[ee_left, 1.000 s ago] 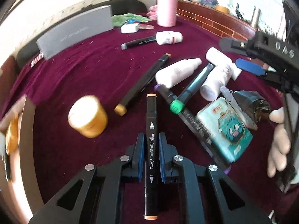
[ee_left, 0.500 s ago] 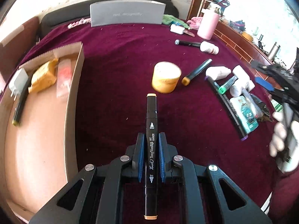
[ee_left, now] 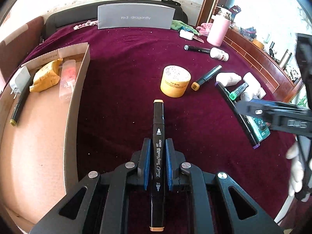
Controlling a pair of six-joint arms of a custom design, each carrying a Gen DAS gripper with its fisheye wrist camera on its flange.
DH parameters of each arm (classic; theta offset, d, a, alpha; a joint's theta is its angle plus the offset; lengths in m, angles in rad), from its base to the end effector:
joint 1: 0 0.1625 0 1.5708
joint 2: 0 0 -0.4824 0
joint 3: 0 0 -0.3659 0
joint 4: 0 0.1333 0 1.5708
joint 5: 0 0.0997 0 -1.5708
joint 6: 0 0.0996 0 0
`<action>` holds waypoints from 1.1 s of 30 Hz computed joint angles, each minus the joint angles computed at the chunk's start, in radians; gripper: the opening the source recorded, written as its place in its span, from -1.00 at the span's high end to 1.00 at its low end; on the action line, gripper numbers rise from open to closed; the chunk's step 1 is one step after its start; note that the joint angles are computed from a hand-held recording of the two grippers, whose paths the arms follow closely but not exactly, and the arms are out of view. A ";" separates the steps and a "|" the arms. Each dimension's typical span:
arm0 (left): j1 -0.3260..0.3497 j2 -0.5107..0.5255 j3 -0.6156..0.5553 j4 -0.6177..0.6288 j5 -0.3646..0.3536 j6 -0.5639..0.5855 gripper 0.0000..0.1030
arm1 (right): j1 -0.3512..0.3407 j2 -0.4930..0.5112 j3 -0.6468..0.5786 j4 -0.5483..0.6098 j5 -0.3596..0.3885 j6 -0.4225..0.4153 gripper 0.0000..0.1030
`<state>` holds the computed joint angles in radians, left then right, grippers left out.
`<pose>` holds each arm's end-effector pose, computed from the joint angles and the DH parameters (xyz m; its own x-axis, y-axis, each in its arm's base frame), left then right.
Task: Organize objects
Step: 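Lift the black marker with the left gripper while the right grasps a purple-capped marker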
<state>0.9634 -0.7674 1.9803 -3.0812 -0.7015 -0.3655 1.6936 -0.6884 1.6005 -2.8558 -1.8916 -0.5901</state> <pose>-0.1645 -0.6036 0.1225 -0.8093 -0.1083 -0.5773 0.2745 0.7991 -0.5348 0.1898 -0.7059 0.1279 -0.7308 -0.5161 0.4467 -0.6267 0.7667 -0.1393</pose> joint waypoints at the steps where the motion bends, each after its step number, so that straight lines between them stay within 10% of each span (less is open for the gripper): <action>1: 0.002 -0.002 0.002 -0.007 -0.007 0.000 0.78 | 0.003 0.015 -0.013 0.003 -0.028 -0.005 -0.31; 13: 0.014 -0.004 0.007 -0.048 -0.045 0.001 0.77 | 0.049 0.129 -0.095 -0.022 -0.220 -0.061 -0.05; 18: 0.005 0.003 0.000 -0.024 -0.017 0.002 0.78 | 0.052 0.112 -0.051 -0.058 -0.209 -0.067 0.69; 33: -0.038 -0.028 0.083 -0.171 -0.041 0.036 0.78 | -0.010 -0.022 0.077 0.038 0.057 0.113 0.76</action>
